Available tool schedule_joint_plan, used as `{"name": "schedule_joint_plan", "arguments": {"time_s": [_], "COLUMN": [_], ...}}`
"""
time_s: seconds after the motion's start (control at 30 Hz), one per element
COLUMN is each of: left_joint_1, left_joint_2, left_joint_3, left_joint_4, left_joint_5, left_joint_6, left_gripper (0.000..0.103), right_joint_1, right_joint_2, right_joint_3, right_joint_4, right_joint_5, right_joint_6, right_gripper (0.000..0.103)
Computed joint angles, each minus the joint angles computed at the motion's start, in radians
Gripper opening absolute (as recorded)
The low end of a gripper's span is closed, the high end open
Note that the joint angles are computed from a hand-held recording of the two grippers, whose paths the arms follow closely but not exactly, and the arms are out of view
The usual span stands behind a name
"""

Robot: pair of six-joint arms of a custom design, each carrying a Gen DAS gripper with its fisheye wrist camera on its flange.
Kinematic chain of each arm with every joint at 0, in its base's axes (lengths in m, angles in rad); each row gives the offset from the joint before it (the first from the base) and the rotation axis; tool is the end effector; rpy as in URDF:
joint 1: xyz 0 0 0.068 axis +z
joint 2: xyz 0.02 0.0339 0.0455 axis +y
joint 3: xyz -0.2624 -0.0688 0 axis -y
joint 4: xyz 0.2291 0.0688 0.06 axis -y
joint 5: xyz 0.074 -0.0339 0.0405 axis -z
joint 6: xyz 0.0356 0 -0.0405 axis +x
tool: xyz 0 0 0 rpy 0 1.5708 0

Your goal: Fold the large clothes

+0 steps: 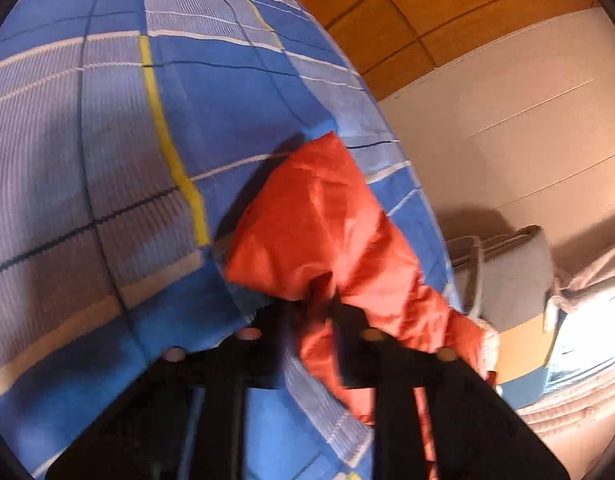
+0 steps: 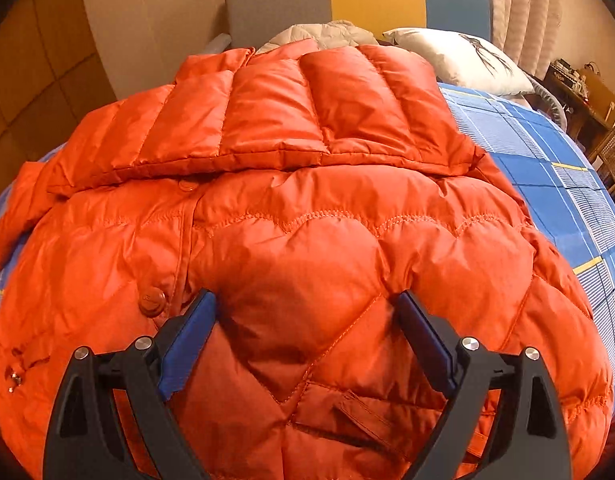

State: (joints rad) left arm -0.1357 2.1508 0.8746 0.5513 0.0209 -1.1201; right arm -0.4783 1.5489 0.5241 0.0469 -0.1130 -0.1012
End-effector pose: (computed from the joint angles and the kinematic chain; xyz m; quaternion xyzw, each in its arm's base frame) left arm 0.3663 -0.0508 0.0585 -0.4271 0.8056 -0.2488 0.3265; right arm 0.2199 -0.1095 0.1205 0.1628 0.9410 -0.0316 0.2949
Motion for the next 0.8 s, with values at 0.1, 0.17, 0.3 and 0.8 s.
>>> {"name": "schedule_joint_plan", "arguments": {"time_s": [0.1, 0.17, 0.3, 0.8], "left_joint_1": [-0.037, -0.067, -0.13, -0.538], "left_joint_2": [-0.033, -0.068, -0.123, -0.082], "left_joint_3": [-0.018, -0.024, -0.02, 0.345], "left_joint_4": [0.027, 0.032, 0.062, -0.208], "left_joint_5": [-0.023, -0.043, -0.052, -0.132], "left_joint_6": [0.022, 0.055, 0.097, 0.344], "left_gripper": [0.008, 0.008, 0.007, 0.007], "right_joint_1": [-0.005, -0.018, -0.044, -0.133], "right_joint_2": [0.005, 0.008, 0.014, -0.021], "right_joint_3": [-0.003, 0.0, 0.013, 0.02], "right_joint_4": [0.007, 0.003, -0.011, -0.069], "right_joint_5": [-0.013, -0.029, -0.058, -0.11], "right_joint_6": [0.009, 0.009, 0.008, -0.011], "right_gripper": [0.091, 0.091, 0.091, 0.091]}}
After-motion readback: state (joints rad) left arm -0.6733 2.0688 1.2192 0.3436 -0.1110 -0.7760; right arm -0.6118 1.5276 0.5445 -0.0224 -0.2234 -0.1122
